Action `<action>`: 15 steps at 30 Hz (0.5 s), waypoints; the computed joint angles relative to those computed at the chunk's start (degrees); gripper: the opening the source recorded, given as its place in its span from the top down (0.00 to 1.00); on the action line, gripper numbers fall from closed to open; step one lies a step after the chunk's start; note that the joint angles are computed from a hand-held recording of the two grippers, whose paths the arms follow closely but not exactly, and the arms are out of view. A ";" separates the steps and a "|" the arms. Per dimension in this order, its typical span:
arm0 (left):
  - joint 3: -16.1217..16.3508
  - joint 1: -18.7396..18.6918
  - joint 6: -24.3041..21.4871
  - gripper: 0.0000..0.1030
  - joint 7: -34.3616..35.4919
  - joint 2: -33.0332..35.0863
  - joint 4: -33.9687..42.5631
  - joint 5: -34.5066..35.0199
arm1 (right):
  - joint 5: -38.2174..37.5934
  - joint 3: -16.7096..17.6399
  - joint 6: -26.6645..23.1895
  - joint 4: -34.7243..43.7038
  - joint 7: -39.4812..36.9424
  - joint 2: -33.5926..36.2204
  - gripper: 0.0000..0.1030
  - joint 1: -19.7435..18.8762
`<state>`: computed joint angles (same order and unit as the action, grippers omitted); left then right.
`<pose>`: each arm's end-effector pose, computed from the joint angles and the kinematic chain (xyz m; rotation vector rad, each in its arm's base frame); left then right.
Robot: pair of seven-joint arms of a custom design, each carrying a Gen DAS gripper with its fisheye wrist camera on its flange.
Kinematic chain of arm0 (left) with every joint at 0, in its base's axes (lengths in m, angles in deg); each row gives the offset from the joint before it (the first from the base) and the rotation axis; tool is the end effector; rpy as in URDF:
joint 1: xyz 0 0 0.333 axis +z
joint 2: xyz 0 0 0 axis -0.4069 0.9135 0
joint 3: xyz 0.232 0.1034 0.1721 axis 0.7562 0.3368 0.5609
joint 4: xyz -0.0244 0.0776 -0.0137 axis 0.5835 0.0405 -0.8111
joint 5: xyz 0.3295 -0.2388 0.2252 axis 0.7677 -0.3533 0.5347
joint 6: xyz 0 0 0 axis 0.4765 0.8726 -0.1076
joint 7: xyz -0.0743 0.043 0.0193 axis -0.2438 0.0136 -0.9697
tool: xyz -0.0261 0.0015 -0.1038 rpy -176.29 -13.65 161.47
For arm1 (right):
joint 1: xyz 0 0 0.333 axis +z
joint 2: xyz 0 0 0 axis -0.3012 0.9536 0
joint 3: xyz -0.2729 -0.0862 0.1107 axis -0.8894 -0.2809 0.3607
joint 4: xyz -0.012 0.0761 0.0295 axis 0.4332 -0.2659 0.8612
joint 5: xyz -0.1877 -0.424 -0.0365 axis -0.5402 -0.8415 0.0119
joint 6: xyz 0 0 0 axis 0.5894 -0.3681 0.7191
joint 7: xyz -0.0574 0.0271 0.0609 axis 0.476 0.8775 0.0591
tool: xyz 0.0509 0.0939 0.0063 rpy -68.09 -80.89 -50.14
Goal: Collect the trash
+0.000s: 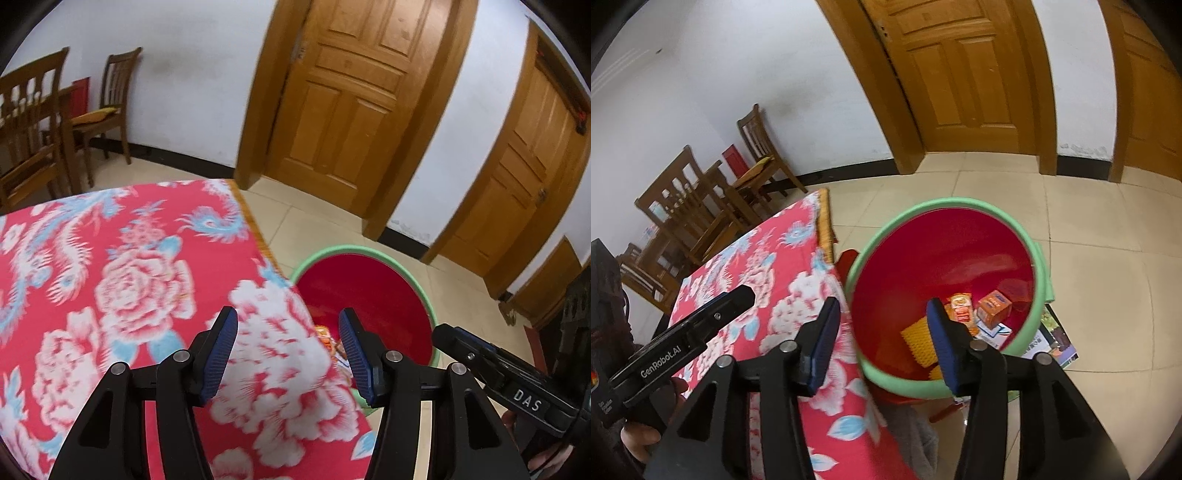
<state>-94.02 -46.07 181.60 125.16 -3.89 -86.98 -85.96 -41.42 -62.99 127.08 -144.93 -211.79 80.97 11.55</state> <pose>0.7694 -0.4495 0.4555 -1.1598 2.5789 -1.2575 0.6106 0.3825 0.4477 -0.8707 2.2405 -0.6900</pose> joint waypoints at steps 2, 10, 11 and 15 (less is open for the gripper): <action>0.16 0.89 1.18 0.42 -0.26 -1.64 -2.44 -0.43 | -0.08 0.19 -0.24 1.77 -0.98 1.15 0.48 0.32; 1.54 3.67 7.11 0.37 -2.11 -8.06 -12.05 -1.29 | 0.83 -0.48 -1.14 8.55 -4.97 5.58 0.39 2.50; 1.97 3.66 8.39 0.36 -2.46 -8.80 -13.24 -0.94 | 0.96 -0.56 -1.40 9.58 -5.49 6.26 0.39 2.89; 2.51 4.48 11.07 0.35 -2.93 -11.19 -16.88 -0.56 | 1.57 -1.09 -2.44 13.20 -7.36 8.55 0.36 4.32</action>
